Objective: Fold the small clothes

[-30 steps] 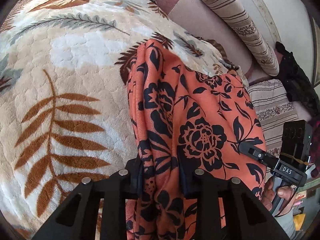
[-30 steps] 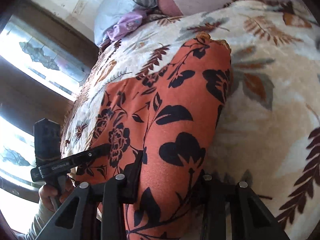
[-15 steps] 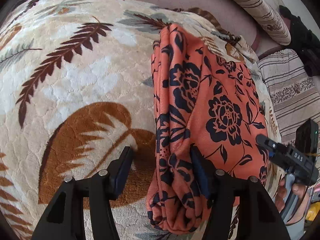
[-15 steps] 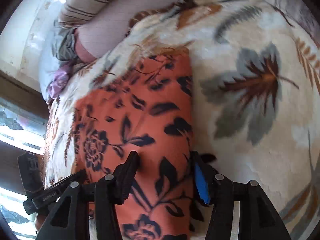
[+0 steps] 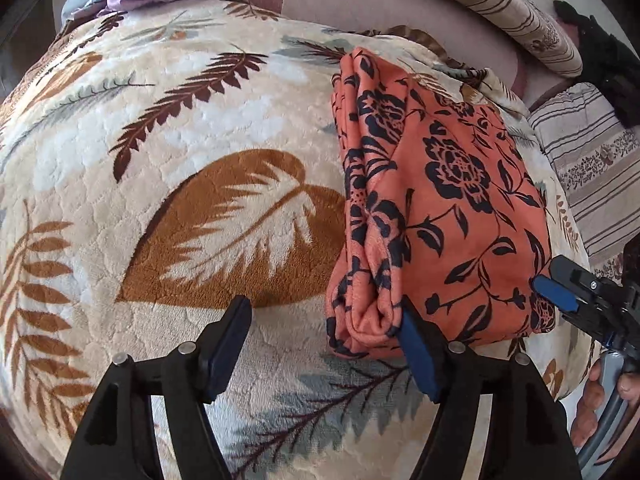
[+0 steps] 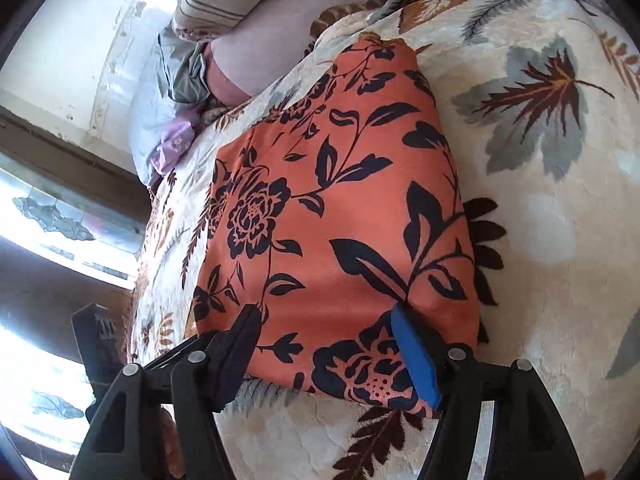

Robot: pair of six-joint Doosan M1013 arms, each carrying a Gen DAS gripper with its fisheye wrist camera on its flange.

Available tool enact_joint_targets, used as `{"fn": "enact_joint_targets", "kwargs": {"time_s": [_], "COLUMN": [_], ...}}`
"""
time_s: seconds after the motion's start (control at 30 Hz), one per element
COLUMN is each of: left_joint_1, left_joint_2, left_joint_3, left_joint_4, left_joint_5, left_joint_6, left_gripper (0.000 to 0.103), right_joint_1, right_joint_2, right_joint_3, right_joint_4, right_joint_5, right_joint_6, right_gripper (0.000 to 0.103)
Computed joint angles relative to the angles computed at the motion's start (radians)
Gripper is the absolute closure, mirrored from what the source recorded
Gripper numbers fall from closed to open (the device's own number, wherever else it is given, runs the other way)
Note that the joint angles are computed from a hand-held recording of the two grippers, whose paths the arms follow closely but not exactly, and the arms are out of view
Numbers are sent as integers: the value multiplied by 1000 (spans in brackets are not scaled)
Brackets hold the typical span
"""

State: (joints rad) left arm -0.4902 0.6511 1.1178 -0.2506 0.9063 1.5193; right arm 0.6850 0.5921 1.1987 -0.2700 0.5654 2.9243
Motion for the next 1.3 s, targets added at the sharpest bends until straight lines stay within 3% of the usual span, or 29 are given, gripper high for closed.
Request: {"fn": "enact_joint_targets", "kwargs": {"time_s": [0.07, 0.17, 0.23, 0.27, 0.3, 0.37, 0.47, 0.57, 0.67, 0.7, 0.77, 0.9, 1.1, 1.3], "left_joint_1": [-1, -9, -13, -12, -17, -22, -13, -7, -6, -8, -16, -36, -55, -68], "left_joint_2": [-27, -48, -20, 1, 2, -22, -35, -55, -76, -86, -95, -116, -150, -192], "left_joint_3": [29, 65, 39, 17, 17, 50, 60, 83, 104, 114, 119, 143, 168, 205], "left_joint_4": [-13, 39, 65, 59, 75, 93, 47, 38, 58, 78, 154, 308, 360, 378], "left_joint_5": [-46, -98, -24, 32, 35, -26, -45, -82, -109, -124, -141, -201, -225, -250], "left_joint_6": [31, -2, -21, -12, -9, 8, 20, -10, -39, -48, -81, -192, -197, -211], "left_gripper": [28, 16, 16, 16, 16, 16, 16, 16, 16, 16, 16, 16, 16, 16], "right_joint_1": [12, 14, -2, -6, -5, -5, -14, -46, -77, -78, -54, 10, 101, 155], "right_joint_2": [-7, -6, 11, 12, 3, -2, 1, 20, 62, 53, 34, 10, -1, -12], "right_joint_3": [-14, -16, -10, 1, 17, -2, -45, -69, -88, -69, -55, -57, -66, -51], "right_joint_4": [-51, -47, 80, 105, 78, 56, 5, 11, 74, 60, -61, -210, -297, -351], "right_joint_5": [8, 0, 19, 16, -15, -9, -9, -38, 26, -5, -19, 107, 298, 340], "right_joint_6": [-2, -4, -55, -46, -12, -19, -41, -39, -13, 14, 71, 108, 84, 145], "right_gripper": [32, 30, 26, 26, 27, 27, 26, 26, 22, 22, 22, 22, 16, 16]}}
